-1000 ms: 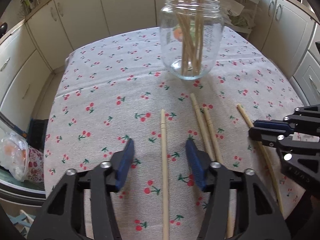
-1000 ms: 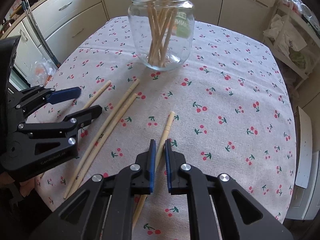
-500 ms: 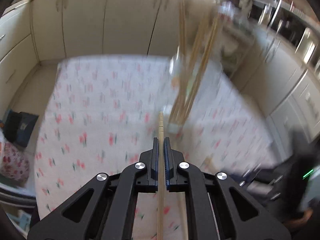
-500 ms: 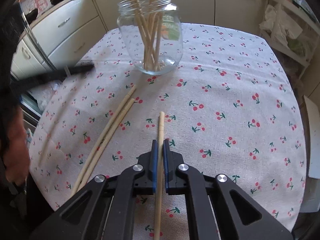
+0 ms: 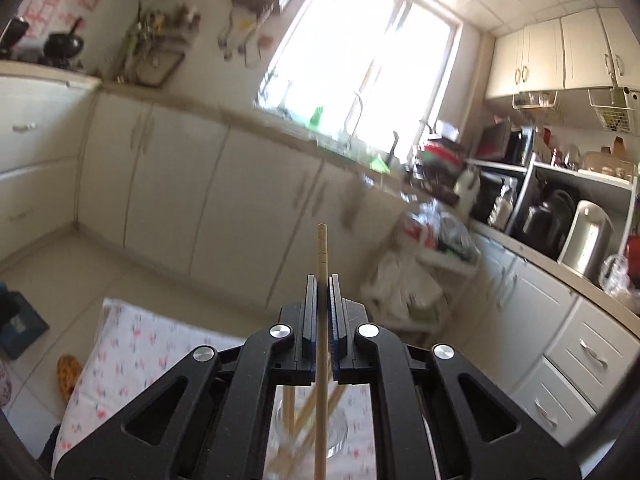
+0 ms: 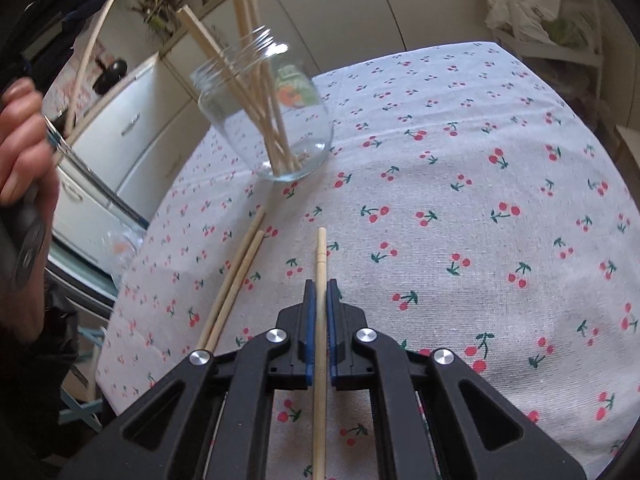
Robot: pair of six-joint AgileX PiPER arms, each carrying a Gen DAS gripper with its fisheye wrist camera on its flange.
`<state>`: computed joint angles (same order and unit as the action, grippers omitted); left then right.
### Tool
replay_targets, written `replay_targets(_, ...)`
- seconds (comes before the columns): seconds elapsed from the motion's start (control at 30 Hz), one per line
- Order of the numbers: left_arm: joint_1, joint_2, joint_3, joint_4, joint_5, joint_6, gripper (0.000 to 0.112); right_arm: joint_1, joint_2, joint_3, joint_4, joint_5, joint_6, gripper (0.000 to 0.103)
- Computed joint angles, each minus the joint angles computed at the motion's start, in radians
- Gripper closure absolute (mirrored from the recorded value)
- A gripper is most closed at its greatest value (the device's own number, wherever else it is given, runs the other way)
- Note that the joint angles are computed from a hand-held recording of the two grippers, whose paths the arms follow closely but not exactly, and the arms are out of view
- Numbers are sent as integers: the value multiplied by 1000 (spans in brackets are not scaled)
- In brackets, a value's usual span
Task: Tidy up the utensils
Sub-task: 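Lift the left tool's chopstick up over the glass jar, then lower the chopstick into the jar and open the left tool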
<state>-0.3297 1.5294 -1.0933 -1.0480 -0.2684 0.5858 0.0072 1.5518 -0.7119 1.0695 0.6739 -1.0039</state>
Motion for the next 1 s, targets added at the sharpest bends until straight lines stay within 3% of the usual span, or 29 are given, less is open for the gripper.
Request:
replay_targets(0.53, -81, 287, -237, 0, -288, 20, 107, -29, 15, 1, 42, 27, -13, 97)
replay_targets(0.87, -129, 329, -166, 56, -388, 14, 107, -33, 16, 3, 49, 33, -13, 97)
replay_targets(1.0, -136, 310, -109, 92, -388, 2, 107, -43, 20, 1, 53, 40, -15, 97)
